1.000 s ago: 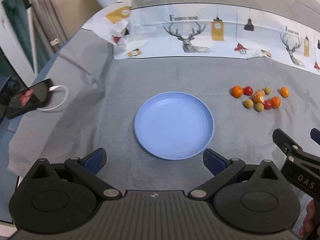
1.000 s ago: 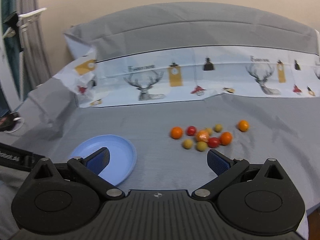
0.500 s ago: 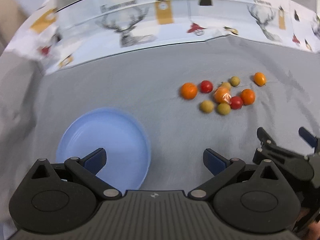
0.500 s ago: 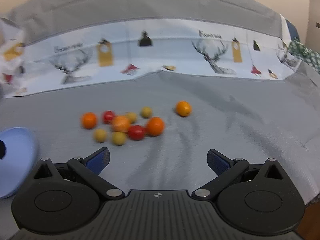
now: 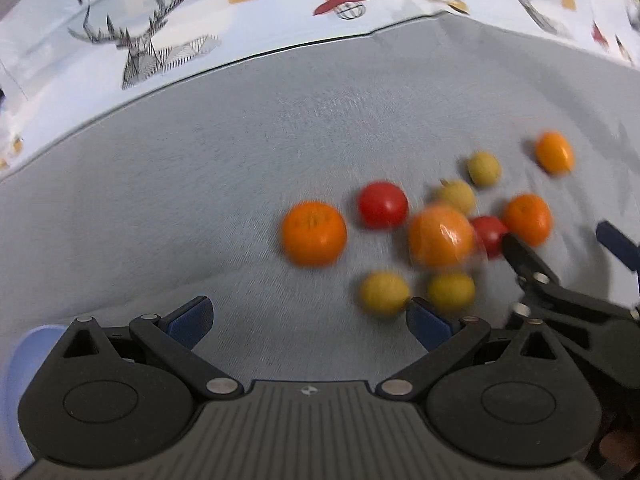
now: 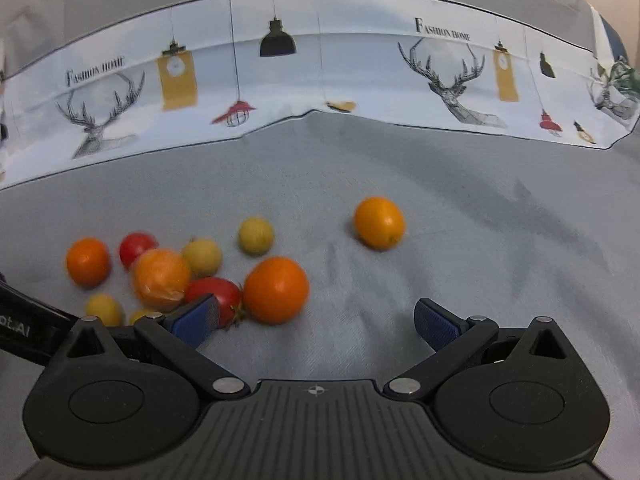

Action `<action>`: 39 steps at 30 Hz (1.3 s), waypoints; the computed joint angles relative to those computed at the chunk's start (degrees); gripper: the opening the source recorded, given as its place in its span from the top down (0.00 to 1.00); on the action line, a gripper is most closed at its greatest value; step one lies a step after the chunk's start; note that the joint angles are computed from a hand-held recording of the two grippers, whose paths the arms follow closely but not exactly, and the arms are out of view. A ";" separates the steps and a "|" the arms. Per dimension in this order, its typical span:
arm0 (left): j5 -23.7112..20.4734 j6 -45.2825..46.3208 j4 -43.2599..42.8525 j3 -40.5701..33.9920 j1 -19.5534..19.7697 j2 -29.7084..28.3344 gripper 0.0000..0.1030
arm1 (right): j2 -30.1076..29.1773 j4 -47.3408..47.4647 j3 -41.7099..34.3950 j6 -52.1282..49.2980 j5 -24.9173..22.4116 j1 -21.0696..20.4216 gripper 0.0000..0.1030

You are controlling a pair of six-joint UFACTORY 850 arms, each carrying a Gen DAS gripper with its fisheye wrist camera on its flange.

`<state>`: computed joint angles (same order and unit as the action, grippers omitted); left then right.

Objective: Organize fruits
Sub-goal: 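Grasp a small yellow fruit with the left tool while the right tool grasps a mandarin orange, then carry the yellow fruit and the mandarin over the blue plate with both tools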

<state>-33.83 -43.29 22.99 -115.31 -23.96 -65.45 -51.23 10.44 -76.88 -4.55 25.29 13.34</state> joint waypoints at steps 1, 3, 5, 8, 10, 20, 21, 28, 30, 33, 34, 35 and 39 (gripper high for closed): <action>-0.77 2.79 -3.95 -2.20 0.63 -1.37 0.00 | -0.56 -1.29 -0.28 1.34 1.87 -0.33 0.01; -5.13 6.85 -8.44 -7.61 1.29 -4.58 0.00 | -1.31 -3.58 -1.49 4.45 1.81 -1.09 0.01; -4.73 7.34 -7.30 -7.58 1.10 -4.77 0.00 | -1.20 -6.69 -2.21 8.96 -0.26 -1.96 0.00; -2.23 7.98 -6.18 -4.50 0.80 -3.26 0.00 | -0.59 -4.46 -1.78 9.31 0.12 -2.39 0.00; -0.96 6.78 -5.10 -3.20 0.65 -2.64 0.04 | -0.86 -0.36 -1.90 6.13 1.26 -2.17 0.00; 3.52 10.75 -7.49 -2.68 0.84 -1.62 0.39 | -2.54 0.74 -3.35 -4.44 1.96 -0.62 0.01; 3.79 11.77 -9.15 -2.71 0.92 -1.56 0.40 | -2.61 1.38 -3.47 -5.11 1.79 -0.58 0.01; 3.41 15.62 -15.49 -3.69 0.95 -1.75 0.56 | -2.63 -2.69 -3.62 -4.13 -0.80 -0.50 0.19; 3.73 14.39 -15.13 -2.95 0.77 -1.32 0.69 | -2.51 -6.83 -3.23 -1.61 -0.16 -0.58 0.33; 4.90 13.86 -15.85 -1.20 0.73 -0.19 0.75 | -2.08 -12.31 -2.57 1.94 0.65 -0.71 0.58; 5.83 13.67 -15.80 -0.14 0.70 0.50 0.75 | -1.97 -10.37 -2.30 -0.52 1.30 -0.46 0.63; 6.69 13.04 -15.31 1.11 0.59 1.35 0.75 | -1.93 -10.18 -2.26 -0.58 1.46 -0.50 0.63; 10.45 9.60 -11.75 7.81 0.00 6.25 0.75 | -1.77 -8.16 -2.02 2.53 3.95 -1.13 0.63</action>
<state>-23.38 -33.69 11.24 -107.50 -23.96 -59.20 -53.00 2.28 -78.90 -2.02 29.24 12.20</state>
